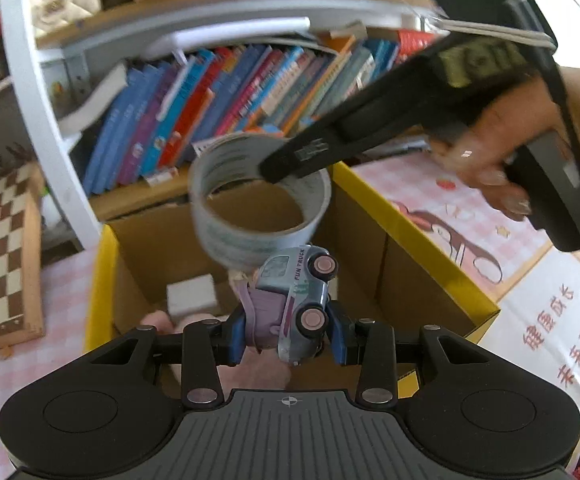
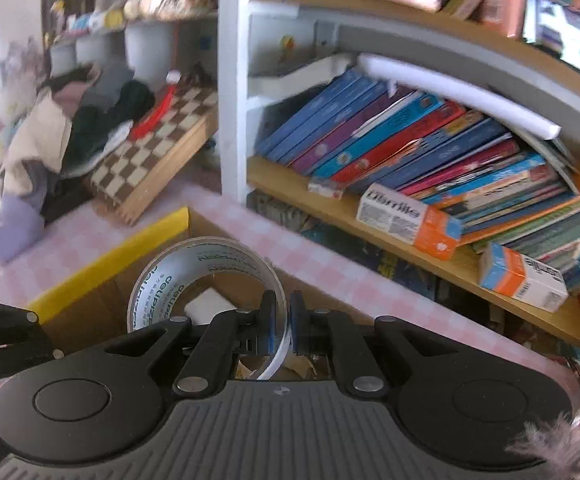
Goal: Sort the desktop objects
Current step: 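Lift the toy car and tape roll with both tools over the yellow box, then open the right tool to drop the tape while the left tool releases the car into the box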
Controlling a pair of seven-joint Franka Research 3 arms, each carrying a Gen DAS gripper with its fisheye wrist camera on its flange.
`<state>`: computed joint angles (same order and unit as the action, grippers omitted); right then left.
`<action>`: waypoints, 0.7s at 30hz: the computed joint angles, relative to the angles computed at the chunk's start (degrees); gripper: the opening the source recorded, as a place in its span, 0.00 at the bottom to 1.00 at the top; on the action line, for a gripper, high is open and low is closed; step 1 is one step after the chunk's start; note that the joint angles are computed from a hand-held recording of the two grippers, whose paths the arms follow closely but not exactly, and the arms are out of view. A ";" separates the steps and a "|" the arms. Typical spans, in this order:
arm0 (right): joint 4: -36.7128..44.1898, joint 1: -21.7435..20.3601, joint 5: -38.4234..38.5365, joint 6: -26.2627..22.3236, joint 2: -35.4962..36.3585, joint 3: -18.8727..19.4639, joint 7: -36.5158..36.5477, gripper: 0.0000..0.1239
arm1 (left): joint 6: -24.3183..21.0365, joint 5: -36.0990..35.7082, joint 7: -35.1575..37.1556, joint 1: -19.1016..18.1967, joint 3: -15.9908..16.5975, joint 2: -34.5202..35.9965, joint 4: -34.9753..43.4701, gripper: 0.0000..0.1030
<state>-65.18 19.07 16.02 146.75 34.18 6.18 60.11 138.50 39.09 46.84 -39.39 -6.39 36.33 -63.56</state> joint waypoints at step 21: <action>33.30 1.89 -4.84 -23.73 20.48 -1.59 1.55 0.06 | -1.44 -11.32 5.17 2.17 -2.15 4.29 4.92 0.38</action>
